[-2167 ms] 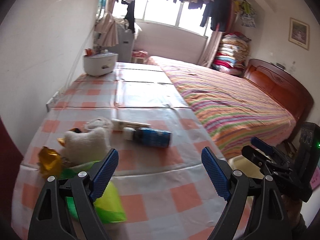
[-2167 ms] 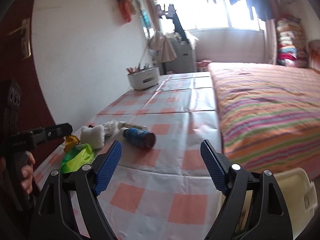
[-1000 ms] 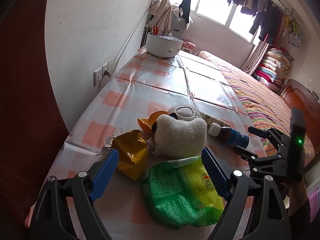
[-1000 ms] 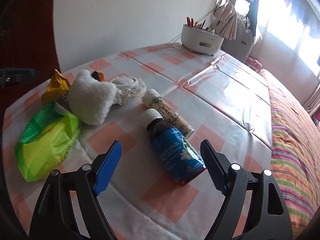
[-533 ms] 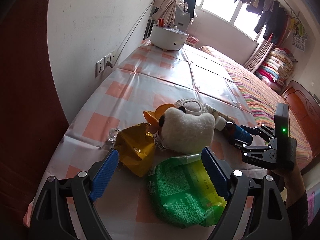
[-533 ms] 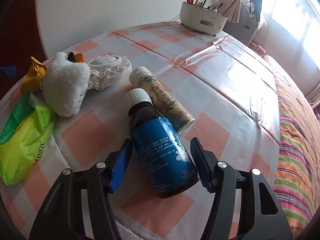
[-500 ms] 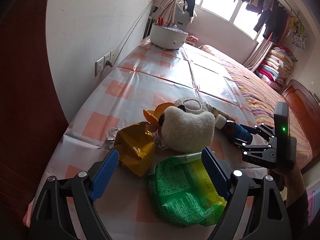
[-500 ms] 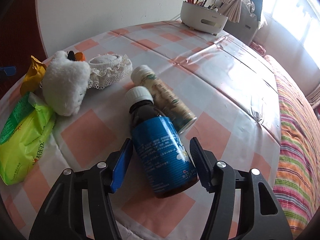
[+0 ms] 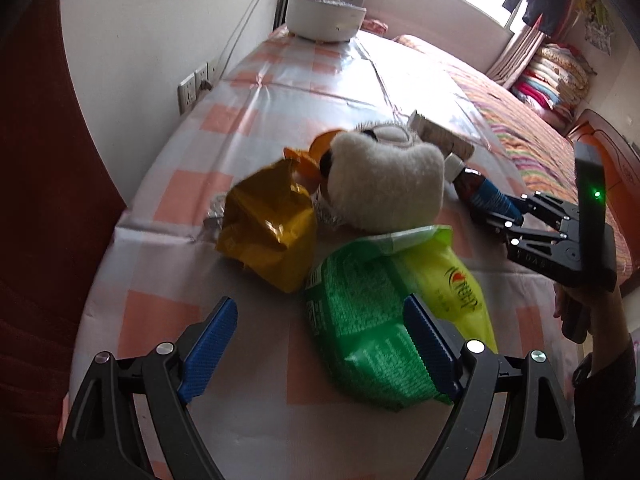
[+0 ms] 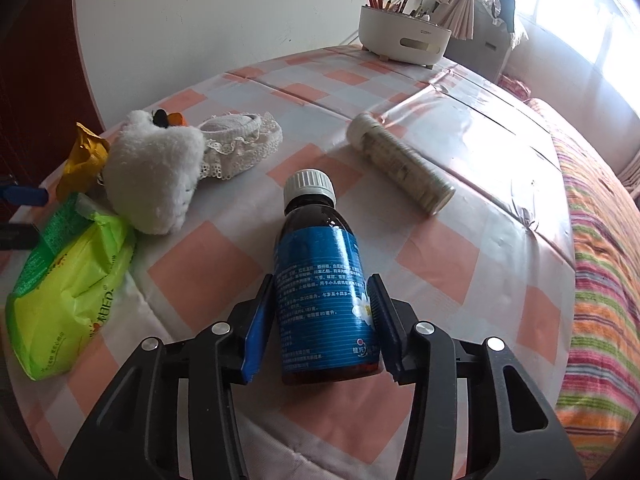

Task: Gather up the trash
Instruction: 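Grasp the blue medicine bottle with the right gripper while the left gripper grasps the green wipe pack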

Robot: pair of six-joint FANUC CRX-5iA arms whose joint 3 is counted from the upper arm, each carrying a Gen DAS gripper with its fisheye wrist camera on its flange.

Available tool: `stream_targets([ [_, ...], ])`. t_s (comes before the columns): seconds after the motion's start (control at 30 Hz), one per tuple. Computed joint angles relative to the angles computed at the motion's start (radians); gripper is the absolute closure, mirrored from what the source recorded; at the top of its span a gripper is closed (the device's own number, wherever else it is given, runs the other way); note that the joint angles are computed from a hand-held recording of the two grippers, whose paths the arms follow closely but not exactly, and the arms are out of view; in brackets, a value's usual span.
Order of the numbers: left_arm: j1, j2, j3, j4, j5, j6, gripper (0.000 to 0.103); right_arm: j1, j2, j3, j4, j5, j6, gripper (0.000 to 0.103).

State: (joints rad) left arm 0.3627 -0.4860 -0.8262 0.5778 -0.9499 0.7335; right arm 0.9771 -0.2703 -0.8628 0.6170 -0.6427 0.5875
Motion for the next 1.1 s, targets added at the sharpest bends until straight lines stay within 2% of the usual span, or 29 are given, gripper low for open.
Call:
stream_targets([
  [0.1,0.001,0.036,0.007,0.010,-0.040,-0.017,0.021,0.003,-0.036,-0.020,0.000,0.007,-0.032,0.060],
  [0.23,-0.016,0.048,-0.005,0.030,-0.043,-0.039,0.021,-0.026,-0.107,-0.062,0.057,0.032,-0.122,0.061],
  [0.33,-0.033,0.046,-0.016,0.049,-0.033,-0.053,0.021,-0.114,-0.146,-0.074,0.086,0.096,-0.173,0.061],
  [0.47,-0.052,0.035,-0.034,0.070,-0.004,-0.074,0.023,-0.241,-0.159,-0.061,0.022,0.212,-0.153,0.061],
  [0.53,-0.056,0.042,-0.037,0.074,0.011,-0.077,0.032,-0.275,-0.156,-0.066,0.042,0.238,-0.178,0.061],
  [0.6,-0.052,0.059,-0.039,0.096,0.014,-0.083,0.051,-0.295,-0.160,-0.069,0.031,0.256,-0.178,0.061],
  [0.67,-0.053,0.061,-0.042,0.103,0.028,-0.090,0.060,-0.301,-0.168,-0.076,0.018,0.275,-0.182,0.061],
  [0.77,-0.054,0.061,-0.050,0.120,0.036,-0.110,0.067,-0.290,-0.173,-0.094,0.068,0.279,-0.237,0.061],
  [0.9,-0.039,0.078,-0.059,0.159,0.030,-0.143,0.080,-0.263,-0.208,-0.121,0.073,0.270,-0.274,0.061],
  [1.1,-0.025,0.073,-0.077,0.226,0.017,-0.176,0.088,-0.215,-0.296,-0.159,0.113,0.225,-0.338,0.061],
])
